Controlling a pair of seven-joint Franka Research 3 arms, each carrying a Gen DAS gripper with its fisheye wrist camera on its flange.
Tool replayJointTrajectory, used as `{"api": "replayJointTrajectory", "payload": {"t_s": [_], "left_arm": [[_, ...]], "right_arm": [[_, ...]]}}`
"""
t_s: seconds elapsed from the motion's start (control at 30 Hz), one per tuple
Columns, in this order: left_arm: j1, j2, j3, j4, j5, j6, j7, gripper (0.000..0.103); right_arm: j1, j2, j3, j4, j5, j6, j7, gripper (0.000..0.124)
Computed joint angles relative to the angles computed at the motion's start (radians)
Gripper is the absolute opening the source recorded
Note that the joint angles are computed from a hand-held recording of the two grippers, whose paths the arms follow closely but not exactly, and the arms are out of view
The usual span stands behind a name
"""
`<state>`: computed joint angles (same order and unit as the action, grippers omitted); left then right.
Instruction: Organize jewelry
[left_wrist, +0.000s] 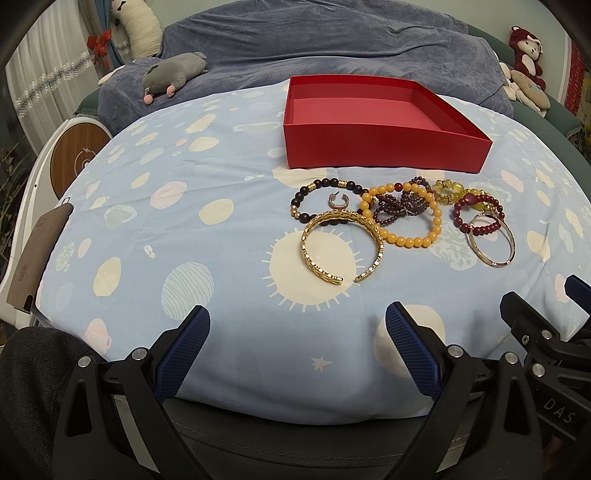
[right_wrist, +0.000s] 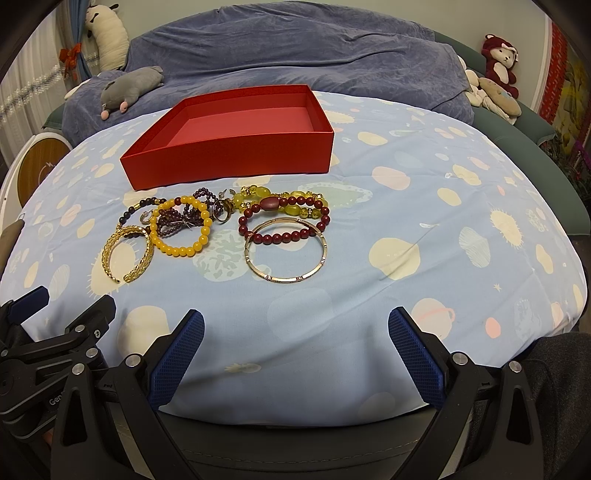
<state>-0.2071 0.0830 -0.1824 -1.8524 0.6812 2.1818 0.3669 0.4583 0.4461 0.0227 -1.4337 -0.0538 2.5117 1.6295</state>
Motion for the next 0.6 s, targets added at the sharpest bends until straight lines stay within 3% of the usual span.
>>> {"api": "replayJointTrajectory", "payload": {"t_s": [0.6], "left_arm": [[0.016, -0.028, 0.004, -0.030, -0.010, 0.039, -0.025, 0.093]], "right_arm": [[-0.001, -0.009, -0.001, -0.004, 0.004, 0.007, -0.001, 0.096]]}}
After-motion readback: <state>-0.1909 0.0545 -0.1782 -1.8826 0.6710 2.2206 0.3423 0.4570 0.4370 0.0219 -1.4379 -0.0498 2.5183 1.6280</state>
